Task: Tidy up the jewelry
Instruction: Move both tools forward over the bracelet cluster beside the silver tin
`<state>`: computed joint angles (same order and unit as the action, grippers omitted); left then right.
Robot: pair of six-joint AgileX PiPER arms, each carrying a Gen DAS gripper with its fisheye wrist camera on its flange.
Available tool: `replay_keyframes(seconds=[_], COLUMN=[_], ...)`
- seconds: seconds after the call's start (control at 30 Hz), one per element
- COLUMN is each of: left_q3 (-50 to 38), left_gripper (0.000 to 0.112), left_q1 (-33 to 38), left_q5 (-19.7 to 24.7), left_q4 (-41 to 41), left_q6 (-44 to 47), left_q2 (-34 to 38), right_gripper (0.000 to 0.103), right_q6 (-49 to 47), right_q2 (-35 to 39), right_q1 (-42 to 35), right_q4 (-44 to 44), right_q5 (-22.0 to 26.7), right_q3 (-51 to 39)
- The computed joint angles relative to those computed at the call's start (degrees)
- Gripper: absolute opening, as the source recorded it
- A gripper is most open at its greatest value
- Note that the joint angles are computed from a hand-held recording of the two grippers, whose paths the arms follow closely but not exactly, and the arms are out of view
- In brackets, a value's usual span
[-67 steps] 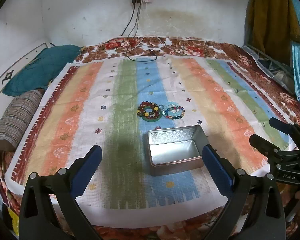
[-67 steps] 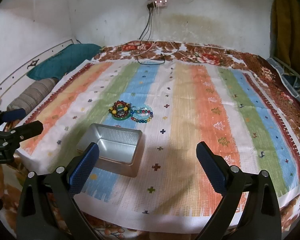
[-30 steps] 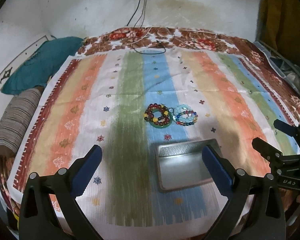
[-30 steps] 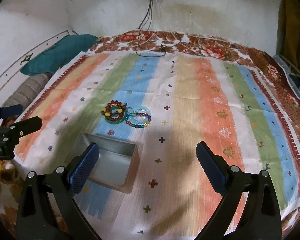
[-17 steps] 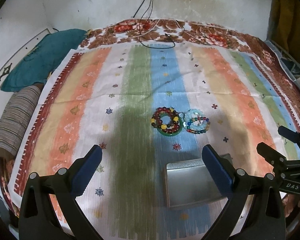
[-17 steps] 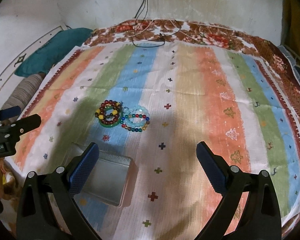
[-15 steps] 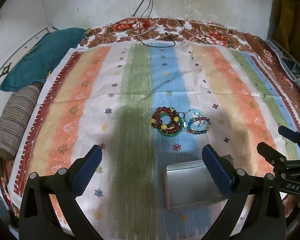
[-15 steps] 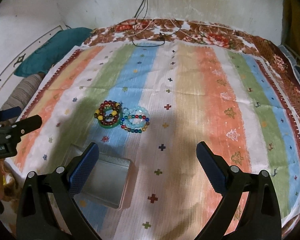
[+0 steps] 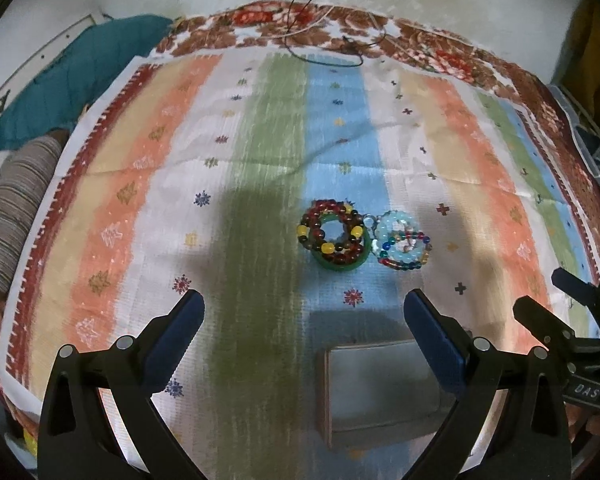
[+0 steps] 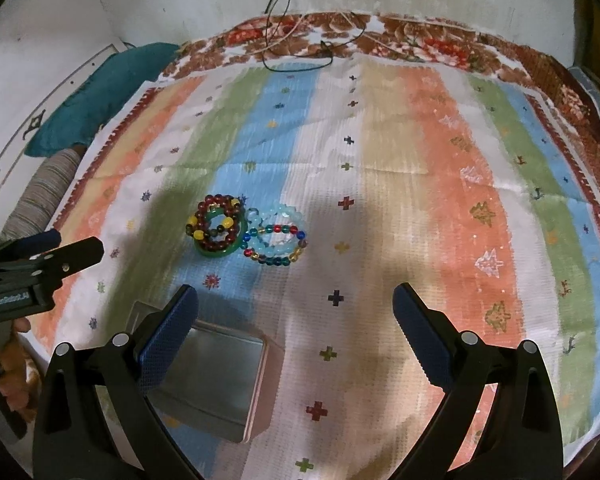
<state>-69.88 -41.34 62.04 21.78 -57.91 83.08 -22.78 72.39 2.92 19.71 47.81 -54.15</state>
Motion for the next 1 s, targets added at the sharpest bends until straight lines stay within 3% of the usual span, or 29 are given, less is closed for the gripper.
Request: replay_keyframes(seconds=[1.0], left_q3=[0.46], left_gripper=[0.097], left_q1=[14.83], left_q5=[-9.86], left_q4=[-14.18], left_q6=[11.42], left_q2=[9.67], right_gripper=[0.098], right_q6=[4.19], right_q2=[13.34], right_q1=[5.63], right_q4=[-4.08], right_q5=[-4.68], right_q3=[-5.32])
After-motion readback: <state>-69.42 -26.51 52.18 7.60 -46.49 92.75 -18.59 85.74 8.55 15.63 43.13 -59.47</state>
